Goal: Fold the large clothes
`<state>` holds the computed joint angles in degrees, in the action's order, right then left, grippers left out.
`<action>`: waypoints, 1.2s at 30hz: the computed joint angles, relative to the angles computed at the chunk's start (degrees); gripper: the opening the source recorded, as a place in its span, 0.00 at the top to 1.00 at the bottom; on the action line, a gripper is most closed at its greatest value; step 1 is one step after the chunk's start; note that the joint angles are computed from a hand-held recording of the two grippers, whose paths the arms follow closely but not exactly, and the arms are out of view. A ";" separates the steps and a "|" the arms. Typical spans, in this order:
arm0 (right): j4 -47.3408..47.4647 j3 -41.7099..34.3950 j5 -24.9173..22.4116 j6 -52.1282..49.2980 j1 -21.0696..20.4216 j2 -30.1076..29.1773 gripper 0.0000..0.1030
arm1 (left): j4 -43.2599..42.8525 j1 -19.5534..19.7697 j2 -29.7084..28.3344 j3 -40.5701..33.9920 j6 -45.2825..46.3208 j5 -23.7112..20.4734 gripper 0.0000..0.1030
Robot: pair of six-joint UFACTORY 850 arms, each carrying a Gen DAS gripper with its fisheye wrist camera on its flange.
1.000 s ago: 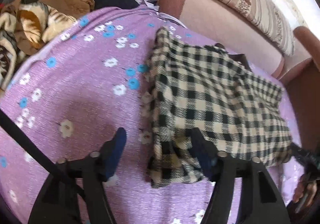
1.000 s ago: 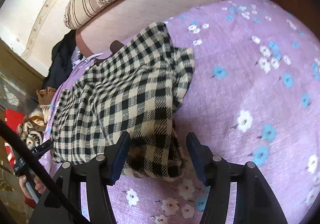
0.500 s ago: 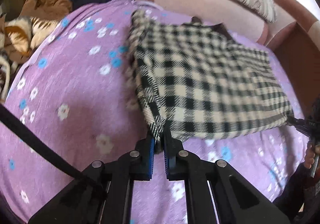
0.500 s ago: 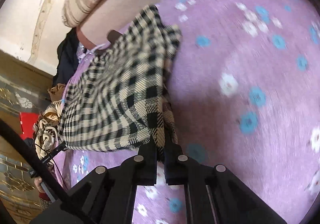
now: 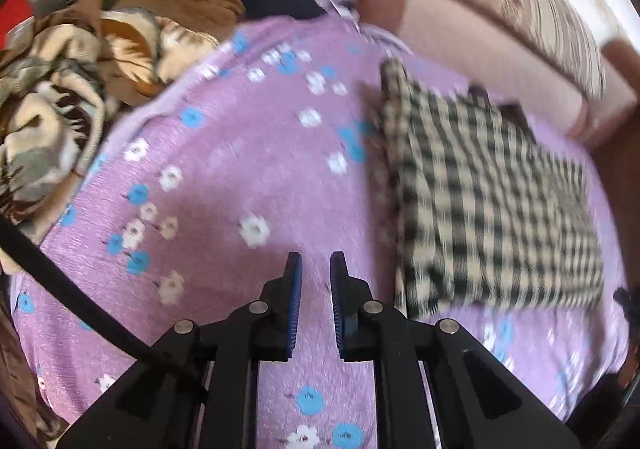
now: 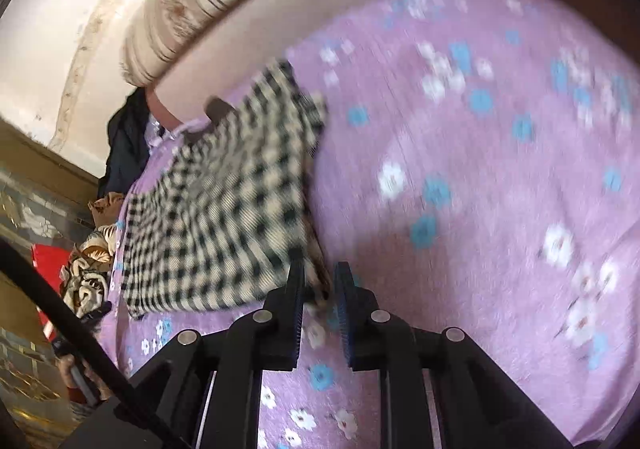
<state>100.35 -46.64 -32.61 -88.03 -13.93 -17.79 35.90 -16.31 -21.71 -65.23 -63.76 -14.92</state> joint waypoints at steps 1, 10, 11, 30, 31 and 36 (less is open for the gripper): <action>1.36 -0.54 0.65 -1.81 1.12 0.58 0.82 | 1.86 -0.04 -0.21 -0.30 -2.09 0.48 0.87; 0.52 -18.45 -2.80 -0.85 16.11 -11.36 0.76 | 11.25 -5.64 -8.32 -9.33 -9.39 1.84 0.58; -0.90 -22.98 -4.56 2.88 17.78 -15.20 0.76 | 9.42 -5.87 -9.85 -10.76 -7.32 0.80 0.58; 12.47 -30.17 -4.60 12.90 3.70 -27.28 0.91 | 5.76 -4.72 -14.48 -14.93 -4.34 -10.24 0.52; 13.15 -28.72 -3.50 11.60 2.85 -26.01 0.89 | 6.11 -4.63 -14.54 -14.99 -4.46 -11.64 0.52; 13.43 -22.30 -2.00 5.05 0.90 -18.93 0.63 | 9.05 -4.37 -14.29 -14.41 -7.51 -19.48 0.52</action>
